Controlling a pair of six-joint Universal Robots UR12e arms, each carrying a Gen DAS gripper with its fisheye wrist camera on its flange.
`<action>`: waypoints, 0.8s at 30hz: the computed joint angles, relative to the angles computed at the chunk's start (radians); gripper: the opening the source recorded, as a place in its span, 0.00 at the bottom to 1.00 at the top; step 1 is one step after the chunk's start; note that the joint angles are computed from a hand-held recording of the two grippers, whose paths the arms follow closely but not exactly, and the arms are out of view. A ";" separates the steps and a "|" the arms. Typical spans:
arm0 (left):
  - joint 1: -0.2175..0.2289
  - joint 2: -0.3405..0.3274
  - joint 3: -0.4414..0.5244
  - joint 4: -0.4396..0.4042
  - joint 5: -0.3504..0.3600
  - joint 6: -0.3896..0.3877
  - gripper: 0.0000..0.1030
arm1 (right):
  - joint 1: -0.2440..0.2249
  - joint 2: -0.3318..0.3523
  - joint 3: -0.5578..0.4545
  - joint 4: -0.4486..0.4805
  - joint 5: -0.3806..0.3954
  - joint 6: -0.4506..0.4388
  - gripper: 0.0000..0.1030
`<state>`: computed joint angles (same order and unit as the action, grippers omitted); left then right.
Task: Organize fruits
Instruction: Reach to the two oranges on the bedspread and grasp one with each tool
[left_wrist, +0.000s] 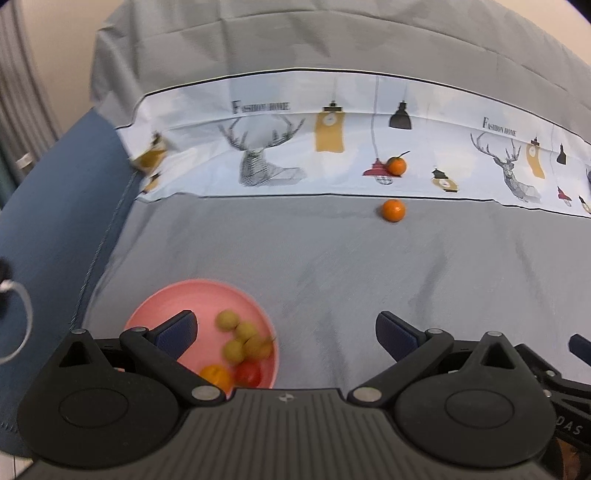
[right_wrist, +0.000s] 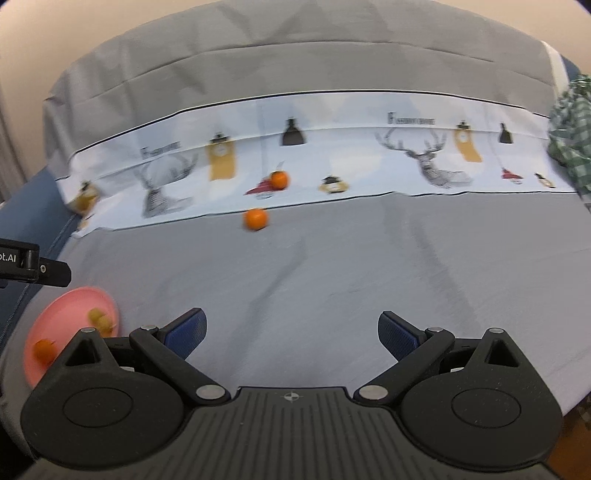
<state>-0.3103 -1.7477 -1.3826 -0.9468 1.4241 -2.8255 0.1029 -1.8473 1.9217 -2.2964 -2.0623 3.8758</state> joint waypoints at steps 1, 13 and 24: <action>-0.008 -0.009 0.008 0.001 0.002 -0.001 1.00 | -0.011 -0.003 0.006 -0.003 -0.001 -0.001 0.96; -0.096 -0.124 0.112 0.017 0.018 -0.005 1.00 | -0.137 -0.014 0.061 -0.081 0.012 -0.071 0.96; -0.146 -0.329 0.335 -0.036 -0.006 0.006 1.00 | -0.271 0.093 0.080 -0.321 0.059 -0.232 0.97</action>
